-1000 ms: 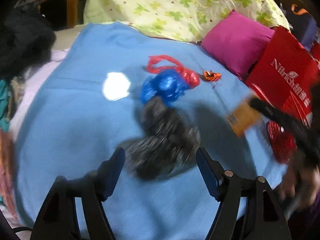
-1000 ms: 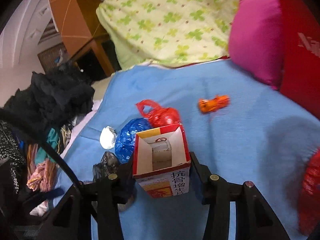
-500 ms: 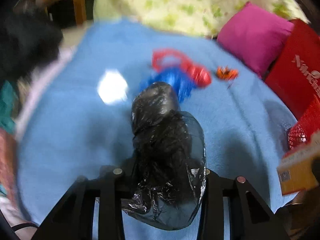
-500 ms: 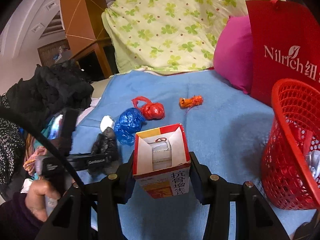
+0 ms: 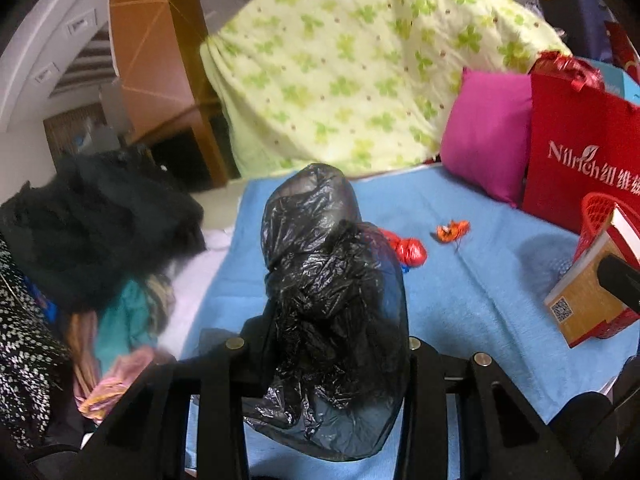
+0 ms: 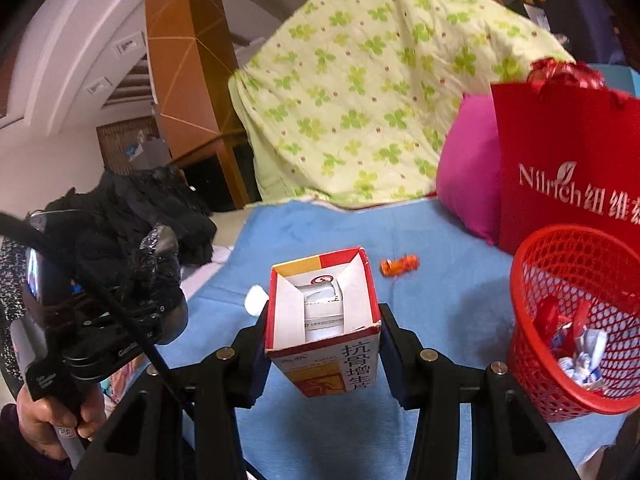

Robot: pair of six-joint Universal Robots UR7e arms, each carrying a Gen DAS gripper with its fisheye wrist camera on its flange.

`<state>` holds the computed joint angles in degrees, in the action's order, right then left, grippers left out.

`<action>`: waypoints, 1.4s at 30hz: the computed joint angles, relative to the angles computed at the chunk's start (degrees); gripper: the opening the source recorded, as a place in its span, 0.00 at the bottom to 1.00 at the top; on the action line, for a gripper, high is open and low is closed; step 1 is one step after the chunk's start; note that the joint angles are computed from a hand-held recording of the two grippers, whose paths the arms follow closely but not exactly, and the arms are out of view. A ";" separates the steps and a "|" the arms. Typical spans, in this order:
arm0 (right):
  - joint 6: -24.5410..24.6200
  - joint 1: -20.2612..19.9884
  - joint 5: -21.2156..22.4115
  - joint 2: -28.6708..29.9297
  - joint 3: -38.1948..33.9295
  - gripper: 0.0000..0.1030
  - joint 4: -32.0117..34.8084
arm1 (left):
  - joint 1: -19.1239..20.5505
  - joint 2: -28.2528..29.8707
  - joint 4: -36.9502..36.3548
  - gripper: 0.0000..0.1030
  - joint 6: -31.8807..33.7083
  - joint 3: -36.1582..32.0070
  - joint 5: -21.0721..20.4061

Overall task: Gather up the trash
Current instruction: 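Grasp the black plastic bag with the left tool, then lift the black bag with the left tool while the right lifts the medicine box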

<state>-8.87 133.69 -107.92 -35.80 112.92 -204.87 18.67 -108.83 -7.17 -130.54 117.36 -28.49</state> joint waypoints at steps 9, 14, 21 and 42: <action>0.18 2.86 0.26 -3.35 2.41 0.49 -2.91 | -9.34 2.29 6.14 0.39 -5.66 -0.87 -6.09; -0.37 3.89 0.02 -4.73 3.27 0.49 -4.46 | -11.43 3.21 6.38 0.39 -6.28 -1.22 -7.12; -0.58 4.43 0.21 -6.44 4.44 0.49 -6.50 | -12.95 4.34 6.45 0.39 -6.27 -1.54 -7.58; -0.55 4.79 1.21 -10.12 7.61 0.49 -10.67 | -15.63 6.49 5.55 0.39 -5.06 -2.47 -8.00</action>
